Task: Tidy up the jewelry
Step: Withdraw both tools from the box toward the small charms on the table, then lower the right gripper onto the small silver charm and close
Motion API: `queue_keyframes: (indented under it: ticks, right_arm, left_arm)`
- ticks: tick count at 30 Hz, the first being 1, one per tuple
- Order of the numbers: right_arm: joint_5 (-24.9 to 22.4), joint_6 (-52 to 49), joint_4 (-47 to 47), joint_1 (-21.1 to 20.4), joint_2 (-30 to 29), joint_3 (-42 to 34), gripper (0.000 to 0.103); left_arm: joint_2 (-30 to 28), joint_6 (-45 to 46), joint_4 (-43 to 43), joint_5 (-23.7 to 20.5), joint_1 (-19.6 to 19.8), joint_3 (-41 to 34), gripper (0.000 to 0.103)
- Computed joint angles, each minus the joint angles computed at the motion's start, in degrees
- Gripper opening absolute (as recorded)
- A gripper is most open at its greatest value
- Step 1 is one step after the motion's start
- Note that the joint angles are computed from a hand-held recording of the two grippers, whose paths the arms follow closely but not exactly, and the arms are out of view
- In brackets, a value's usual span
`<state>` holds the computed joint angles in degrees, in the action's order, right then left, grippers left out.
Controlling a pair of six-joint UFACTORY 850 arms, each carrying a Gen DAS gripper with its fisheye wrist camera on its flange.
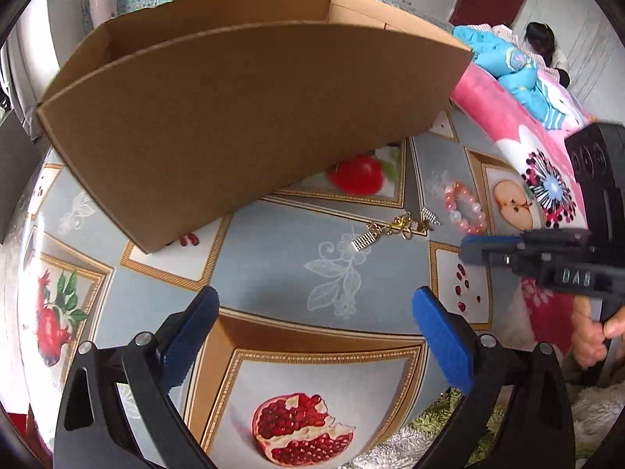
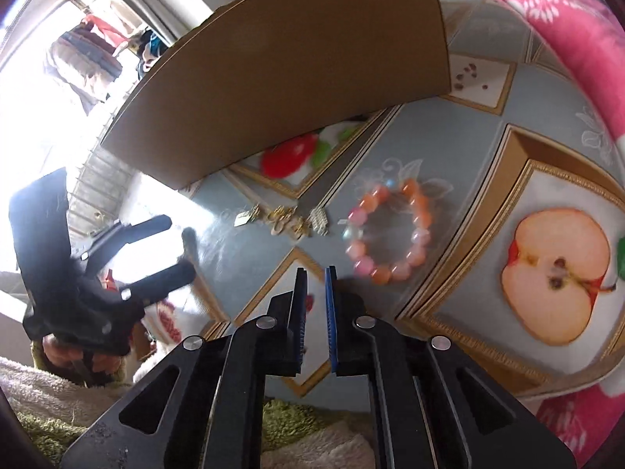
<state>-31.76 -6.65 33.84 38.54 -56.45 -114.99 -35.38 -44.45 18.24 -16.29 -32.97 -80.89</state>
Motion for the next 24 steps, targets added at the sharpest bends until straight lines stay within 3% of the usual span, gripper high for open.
queue_keyframes:
  ticks: [4, 6, 11, 14, 18, 24]
  right_arm:
    - [1.2, 8.1, -7.9, -0.7, -2.0, -4.0, 0.007]
    - [1.5, 10.7, -9.5, -1.1, -2.9, -5.6, 0.009]
    - [3.4, 7.4, -8.5, -0.6, -1.6, -4.3, 0.011]
    - [3.7, 12.7, -18.4, 1.4, -1.7, -5.2, 0.012]
    - [1.9, 18.9, -29.5, 3.5, -3.5, -8.6, 0.012]
    - [-1.8, 19.6, -31.7, 4.3, -6.9, -13.7, 0.012]
  left_arm:
    - [-1.4, -0.4, 1.6, -0.2, 0.1, -1.0, 0.097]
    - [-1.9, -4.9, 7.1, -0.8, -0.2, -1.7, 0.097]
    - [-3.0, -10.5, 16.8, -4.0, -1.3, -2.7, 0.097]
    - [-2.9, -15.6, 22.5, -3.6, -1.7, -2.0, 0.097]
    - [-2.6, -18.2, 25.5, -2.8, -1.6, -1.3, 0.097]
    - [-2.6, -18.6, 25.9, -2.9, -1.5, -1.2, 0.098]
